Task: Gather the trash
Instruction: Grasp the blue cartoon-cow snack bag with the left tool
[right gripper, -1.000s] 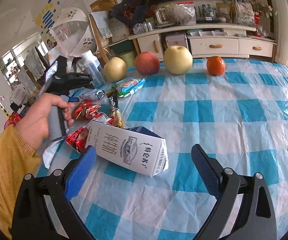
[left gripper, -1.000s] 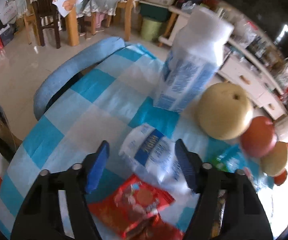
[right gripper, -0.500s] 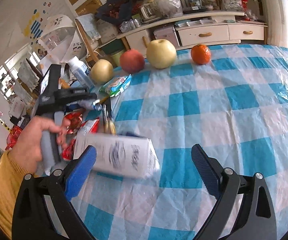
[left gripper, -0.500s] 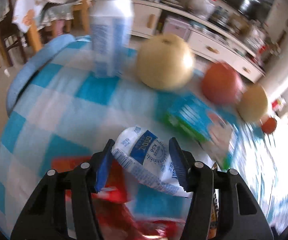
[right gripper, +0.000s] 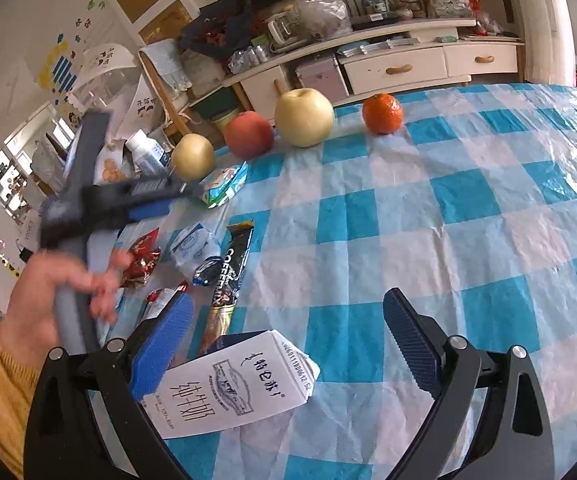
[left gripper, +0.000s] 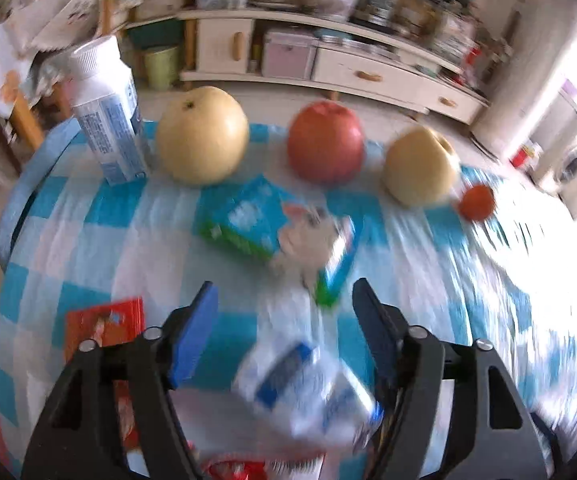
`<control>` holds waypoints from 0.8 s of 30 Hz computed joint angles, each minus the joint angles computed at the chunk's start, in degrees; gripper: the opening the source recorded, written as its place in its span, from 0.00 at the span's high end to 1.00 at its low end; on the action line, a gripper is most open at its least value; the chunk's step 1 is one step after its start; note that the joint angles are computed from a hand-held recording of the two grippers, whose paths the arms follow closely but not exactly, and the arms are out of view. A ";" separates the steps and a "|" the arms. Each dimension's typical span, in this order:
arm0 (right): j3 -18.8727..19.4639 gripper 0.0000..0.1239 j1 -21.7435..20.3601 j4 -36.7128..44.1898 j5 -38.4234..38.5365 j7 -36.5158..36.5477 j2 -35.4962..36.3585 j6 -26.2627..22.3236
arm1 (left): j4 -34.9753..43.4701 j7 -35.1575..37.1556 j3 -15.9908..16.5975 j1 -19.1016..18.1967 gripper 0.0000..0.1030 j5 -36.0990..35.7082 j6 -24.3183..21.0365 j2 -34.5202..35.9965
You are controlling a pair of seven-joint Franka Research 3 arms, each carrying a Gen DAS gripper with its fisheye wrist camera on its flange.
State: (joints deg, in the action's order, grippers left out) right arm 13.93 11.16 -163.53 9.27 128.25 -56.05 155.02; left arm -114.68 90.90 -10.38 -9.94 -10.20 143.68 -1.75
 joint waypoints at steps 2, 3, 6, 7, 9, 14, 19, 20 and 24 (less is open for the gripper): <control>-0.19 0.23 0.51 0.20 -0.02 -0.52 0.35 0.12 | 3.74 -4.67 -0.09 0.19 0.31 0.09 -1.52 3.03; -0.22 0.23 0.63 0.21 0.00 -0.63 0.41 0.21 | 5.71 -7.57 -0.25 0.21 0.31 1.22 -1.87 4.61; -0.75 0.23 1.32 0.11 0.48 -1.18 0.55 0.76 | 11.04 -15.98 -0.66 -0.12 0.31 5.59 -3.88 9.00; -0.94 0.23 1.51 0.03 0.70 -1.34 0.52 0.91 | 12.62 -19.22 -0.66 -0.32 0.31 7.04 -5.16 10.35; -1.11 0.23 1.62 -0.11 1.00 -1.53 0.38 0.96 | 15.53 -24.64 -0.46 -1.00 0.31 11.32 -7.15 12.92; -2.11 0.23 2.26 -0.42 2.03 -2.45 -0.07 0.72 | 20.04 -29.13 -0.63 -1.93 0.29 18.08 -10.78 16.50; -2.44 0.23 2.27 -0.58 2.86 -3.06 -0.67 0.28 | 19.50 -26.69 -0.95 -2.06 0.30 22.09 -11.50 16.47; -2.36 0.23 2.23 -0.43 2.88 -3.19 -0.52 0.06 | 19.02 -25.78 -1.03 -1.71 0.30 21.86 -11.09 16.32; -2.32 0.23 2.56 0.33 2.65 -4.54 0.63 -0.66 | 16.12 -22.86 -1.24 -1.31 0.42 22.54 -9.09 14.50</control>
